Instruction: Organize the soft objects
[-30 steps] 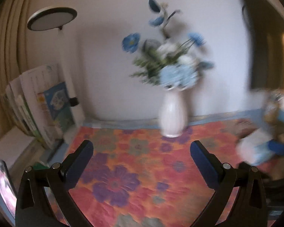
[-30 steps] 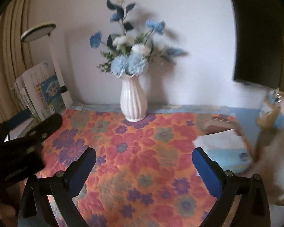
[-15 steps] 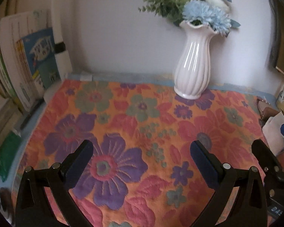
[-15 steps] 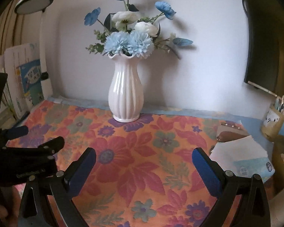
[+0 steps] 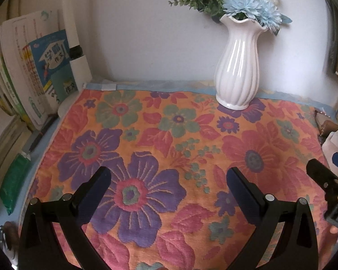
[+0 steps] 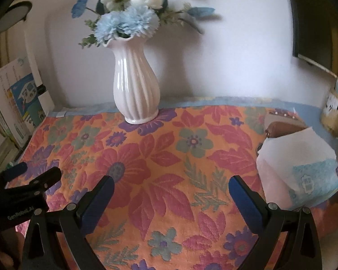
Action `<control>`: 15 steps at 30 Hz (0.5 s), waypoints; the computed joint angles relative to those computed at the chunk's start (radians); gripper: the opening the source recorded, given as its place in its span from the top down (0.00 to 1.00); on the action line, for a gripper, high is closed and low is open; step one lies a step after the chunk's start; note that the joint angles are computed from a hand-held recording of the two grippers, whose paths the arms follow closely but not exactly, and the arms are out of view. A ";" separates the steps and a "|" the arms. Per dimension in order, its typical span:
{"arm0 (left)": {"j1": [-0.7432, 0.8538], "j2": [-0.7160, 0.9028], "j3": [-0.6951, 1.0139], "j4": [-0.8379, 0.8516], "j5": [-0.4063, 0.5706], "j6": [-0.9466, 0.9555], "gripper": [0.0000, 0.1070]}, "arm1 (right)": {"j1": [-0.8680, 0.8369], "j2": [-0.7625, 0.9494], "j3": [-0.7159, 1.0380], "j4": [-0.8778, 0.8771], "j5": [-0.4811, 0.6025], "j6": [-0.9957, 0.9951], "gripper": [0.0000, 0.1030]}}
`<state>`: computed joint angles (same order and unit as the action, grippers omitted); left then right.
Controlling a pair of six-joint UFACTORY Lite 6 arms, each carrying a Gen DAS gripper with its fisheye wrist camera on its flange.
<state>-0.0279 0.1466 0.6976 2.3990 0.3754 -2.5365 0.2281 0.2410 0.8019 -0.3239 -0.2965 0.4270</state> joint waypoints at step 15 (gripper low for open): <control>-0.040 0.028 0.020 -0.129 0.029 0.134 0.04 | 0.013 0.017 0.026 0.021 0.039 -0.041 0.01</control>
<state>-0.0678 0.1743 0.7176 2.2702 0.4046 -2.4025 0.2410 0.2579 0.8275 -0.3025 -0.2575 0.3864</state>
